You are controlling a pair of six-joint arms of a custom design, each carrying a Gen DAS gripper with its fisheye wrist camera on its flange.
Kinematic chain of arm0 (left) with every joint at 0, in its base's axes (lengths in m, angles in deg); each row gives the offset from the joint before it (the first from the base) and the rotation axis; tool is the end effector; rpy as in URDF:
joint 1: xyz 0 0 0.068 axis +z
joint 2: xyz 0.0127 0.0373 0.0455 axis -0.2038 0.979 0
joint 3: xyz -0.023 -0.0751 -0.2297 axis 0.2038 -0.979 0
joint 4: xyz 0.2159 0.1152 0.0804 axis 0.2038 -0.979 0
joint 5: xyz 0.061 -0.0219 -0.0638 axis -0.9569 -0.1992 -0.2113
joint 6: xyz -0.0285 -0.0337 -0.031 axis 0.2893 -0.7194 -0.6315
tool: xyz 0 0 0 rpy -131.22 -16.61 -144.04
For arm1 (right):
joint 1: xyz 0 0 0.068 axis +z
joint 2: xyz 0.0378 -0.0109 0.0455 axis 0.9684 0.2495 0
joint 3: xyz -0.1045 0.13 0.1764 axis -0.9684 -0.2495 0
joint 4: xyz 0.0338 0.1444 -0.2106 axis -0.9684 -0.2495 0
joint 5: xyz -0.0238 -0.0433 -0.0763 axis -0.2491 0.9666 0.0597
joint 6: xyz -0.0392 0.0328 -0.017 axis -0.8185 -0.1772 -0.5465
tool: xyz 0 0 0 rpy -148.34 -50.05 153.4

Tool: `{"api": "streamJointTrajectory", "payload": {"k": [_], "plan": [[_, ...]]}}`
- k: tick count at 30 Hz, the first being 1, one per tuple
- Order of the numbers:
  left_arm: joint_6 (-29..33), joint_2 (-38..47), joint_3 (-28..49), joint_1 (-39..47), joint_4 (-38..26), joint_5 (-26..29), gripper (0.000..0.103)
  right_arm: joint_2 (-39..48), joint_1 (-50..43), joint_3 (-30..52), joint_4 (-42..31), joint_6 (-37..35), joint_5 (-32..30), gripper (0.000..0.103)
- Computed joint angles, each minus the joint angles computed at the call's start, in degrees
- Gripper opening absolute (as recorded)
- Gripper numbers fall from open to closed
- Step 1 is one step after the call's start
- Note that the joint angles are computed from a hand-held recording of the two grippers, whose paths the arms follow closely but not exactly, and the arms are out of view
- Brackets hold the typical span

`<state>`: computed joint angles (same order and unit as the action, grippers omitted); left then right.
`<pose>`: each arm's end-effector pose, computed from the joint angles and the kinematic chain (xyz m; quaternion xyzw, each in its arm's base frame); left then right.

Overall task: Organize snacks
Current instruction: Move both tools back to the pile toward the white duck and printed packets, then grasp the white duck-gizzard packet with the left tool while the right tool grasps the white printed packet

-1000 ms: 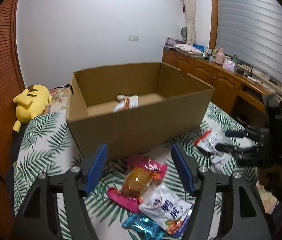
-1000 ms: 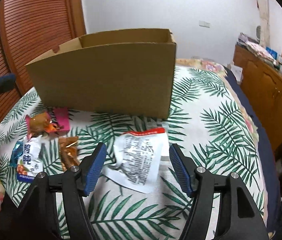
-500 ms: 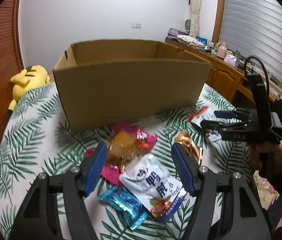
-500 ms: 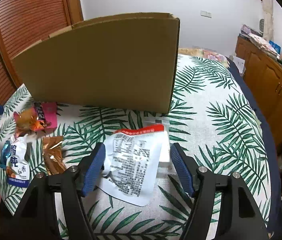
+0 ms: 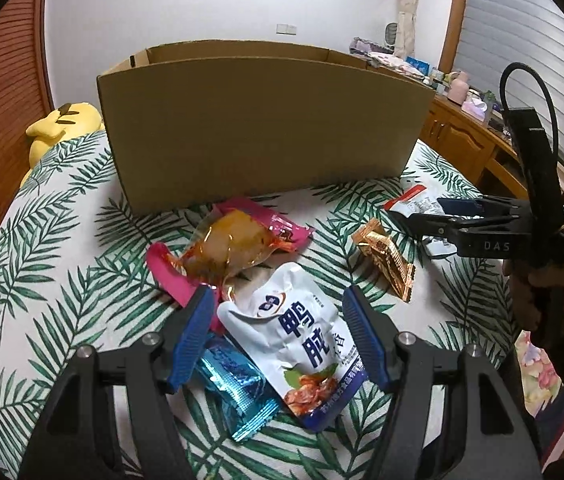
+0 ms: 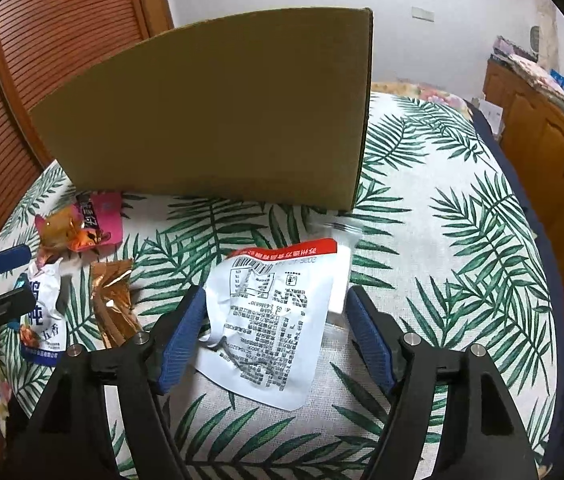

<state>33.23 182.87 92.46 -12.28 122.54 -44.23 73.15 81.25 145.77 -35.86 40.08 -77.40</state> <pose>0.2245 -0.0055 0.0273 -0.0117 0.9251 -0.0602 0.3747 0.3625 0.0487 0.0321 -0.2762 0.9026 0.1293 0.3038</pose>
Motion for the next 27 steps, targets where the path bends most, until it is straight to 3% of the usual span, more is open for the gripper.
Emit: {"api": "streamJointTrajectory", "payload": {"k": [5,8,17,24,27], "plan": [[-1.36,1.6,0.03,-2.07,1.6,-2.91,0.067,-0.25,2.7,-2.09,3.38,-0.71,5.06,0.076],[-1.77,0.99,-0.38,-3.28,1.71,-5.1,0.064,0.0,3.28,-3.27,6.43,0.72,4.87,0.076],[-3.81,-10.01,-5.25,-6.39,-3.47,-6.95,0.053,0.05,1.75,-3.26,6.2,0.11,3.12,0.076],[-5.19,-3.29,-0.47,-7.6,-7.91,-8.08,0.054,0.16,2.11,-3.44,6.57,0.23,3.42,0.077],[-5.69,-0.44,2.06,-7.65,-9.01,-8.17,0.062,0.14,2.11,-3.43,6.46,0.12,3.53,0.077]]}}
